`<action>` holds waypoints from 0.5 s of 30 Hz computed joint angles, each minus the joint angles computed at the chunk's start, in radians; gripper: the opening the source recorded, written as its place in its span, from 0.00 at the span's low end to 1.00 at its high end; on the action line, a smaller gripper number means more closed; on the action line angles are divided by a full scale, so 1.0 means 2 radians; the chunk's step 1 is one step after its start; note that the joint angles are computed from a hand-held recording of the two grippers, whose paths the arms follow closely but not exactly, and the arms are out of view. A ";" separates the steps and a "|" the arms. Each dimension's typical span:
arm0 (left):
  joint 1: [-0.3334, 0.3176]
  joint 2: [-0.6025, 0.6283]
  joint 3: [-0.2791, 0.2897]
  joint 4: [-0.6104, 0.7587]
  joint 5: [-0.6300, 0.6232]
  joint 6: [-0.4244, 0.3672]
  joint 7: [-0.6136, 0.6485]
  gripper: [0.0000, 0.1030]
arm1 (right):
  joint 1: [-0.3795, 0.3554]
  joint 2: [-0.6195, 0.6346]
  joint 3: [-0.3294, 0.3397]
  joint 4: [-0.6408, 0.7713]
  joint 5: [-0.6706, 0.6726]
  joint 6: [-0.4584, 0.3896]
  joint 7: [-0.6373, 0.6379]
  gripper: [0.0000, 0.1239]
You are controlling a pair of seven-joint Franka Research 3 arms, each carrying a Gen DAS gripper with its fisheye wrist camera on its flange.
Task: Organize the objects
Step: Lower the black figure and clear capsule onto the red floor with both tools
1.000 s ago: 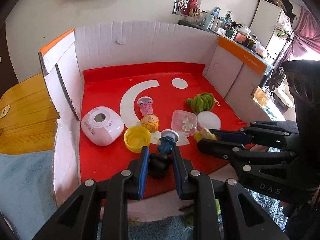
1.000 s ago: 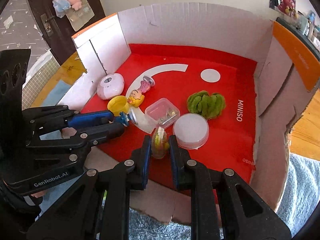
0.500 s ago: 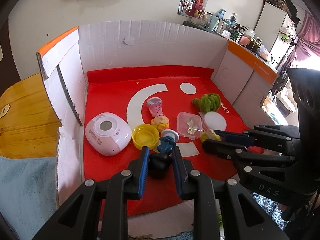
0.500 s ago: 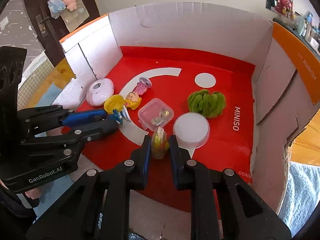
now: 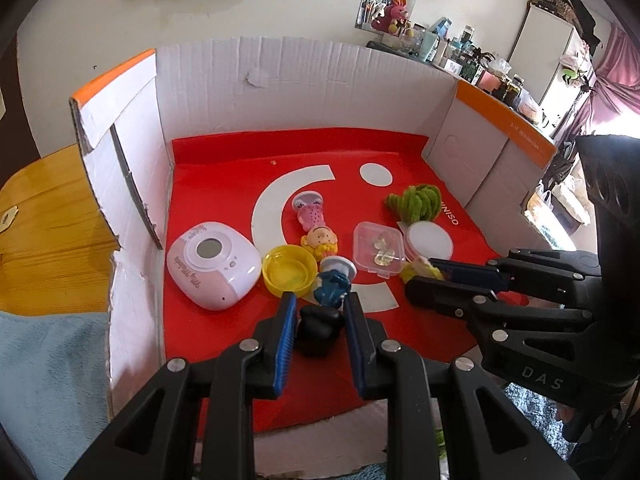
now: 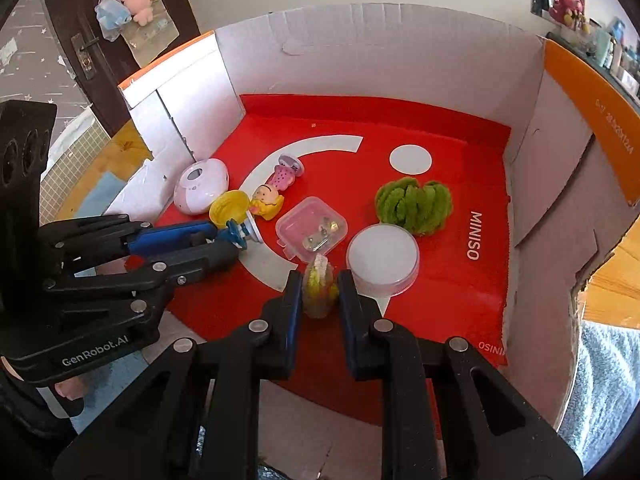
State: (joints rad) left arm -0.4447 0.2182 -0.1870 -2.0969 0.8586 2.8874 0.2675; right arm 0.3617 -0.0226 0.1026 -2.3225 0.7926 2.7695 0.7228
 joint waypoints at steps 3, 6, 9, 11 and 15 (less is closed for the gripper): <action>-0.002 0.001 0.001 0.002 0.005 -0.004 -0.005 0.24 | 0.000 0.000 0.000 0.000 0.007 -0.001 -0.004 0.14; -0.003 0.000 0.002 0.002 0.009 -0.007 -0.010 0.26 | 0.000 0.000 0.000 0.000 0.010 -0.001 -0.007 0.14; -0.003 -0.002 0.001 0.001 0.011 -0.009 -0.013 0.27 | 0.000 -0.001 0.000 0.000 0.012 -0.003 -0.006 0.14; -0.003 -0.002 0.000 0.001 0.014 -0.010 -0.015 0.32 | 0.001 -0.002 0.000 -0.002 0.012 -0.003 -0.006 0.14; -0.003 -0.006 -0.001 -0.002 0.023 -0.012 -0.023 0.34 | 0.002 -0.006 0.000 -0.005 0.010 -0.001 -0.005 0.14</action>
State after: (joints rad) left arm -0.4514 0.2065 -0.1881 -2.0999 0.9040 2.8641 0.2212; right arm 0.3658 -0.0336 0.1027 -2.3321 0.8128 2.7670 0.7136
